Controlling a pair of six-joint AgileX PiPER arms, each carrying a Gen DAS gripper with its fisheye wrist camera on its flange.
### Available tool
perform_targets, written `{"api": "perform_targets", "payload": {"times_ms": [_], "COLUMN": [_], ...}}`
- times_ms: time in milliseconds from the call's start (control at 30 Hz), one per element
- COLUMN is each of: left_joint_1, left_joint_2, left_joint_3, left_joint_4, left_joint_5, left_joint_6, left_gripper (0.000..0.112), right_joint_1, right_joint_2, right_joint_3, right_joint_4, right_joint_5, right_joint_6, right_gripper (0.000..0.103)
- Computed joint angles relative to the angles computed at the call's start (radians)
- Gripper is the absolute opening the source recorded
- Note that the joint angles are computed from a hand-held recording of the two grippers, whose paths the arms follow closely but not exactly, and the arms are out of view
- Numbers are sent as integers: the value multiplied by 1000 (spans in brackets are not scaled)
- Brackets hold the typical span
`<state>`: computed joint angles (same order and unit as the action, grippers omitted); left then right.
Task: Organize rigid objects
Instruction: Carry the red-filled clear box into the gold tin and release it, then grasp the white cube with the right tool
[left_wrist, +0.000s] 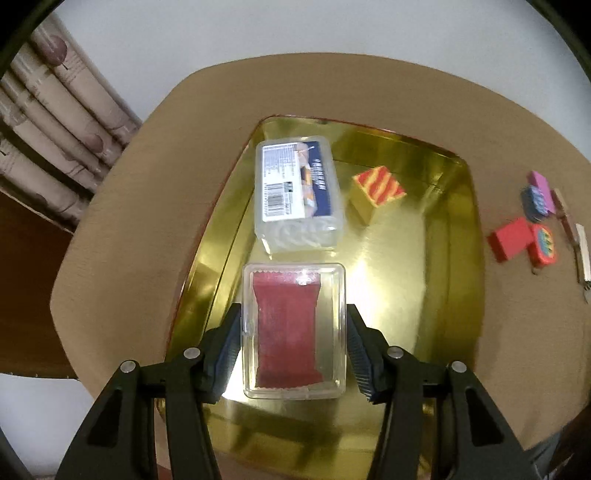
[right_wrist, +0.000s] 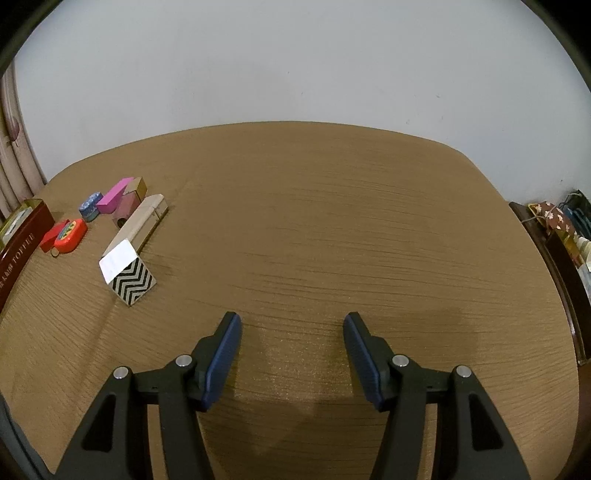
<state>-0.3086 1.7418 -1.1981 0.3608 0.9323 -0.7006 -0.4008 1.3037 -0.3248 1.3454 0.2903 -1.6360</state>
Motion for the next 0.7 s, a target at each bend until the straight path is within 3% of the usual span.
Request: {"api": "perform_targets", "payload": {"times_ms": [267, 433, 567, 700], "left_joint_1": [43, -37, -97, -152], "left_joint_2": [72, 60, 30, -56], "left_joint_3": [-27, -5, 33, 78], "left_joint_4": [51, 185, 274, 305], "left_joint_5": [11, 30, 26, 29], "left_joint_6": [33, -42, -112, -191], "left_gripper": [51, 53, 66, 70], "right_joint_1": [25, 25, 13, 9], "right_joint_2": [8, 7, -39, -144], "right_joint_3": [-4, 0, 23, 12], "right_joint_4": [20, 36, 81, -112], "right_joint_5": [-18, -18, -10, 123], "right_joint_6": [-1, -16, -72, 103], "right_gripper": [60, 61, 61, 61]}}
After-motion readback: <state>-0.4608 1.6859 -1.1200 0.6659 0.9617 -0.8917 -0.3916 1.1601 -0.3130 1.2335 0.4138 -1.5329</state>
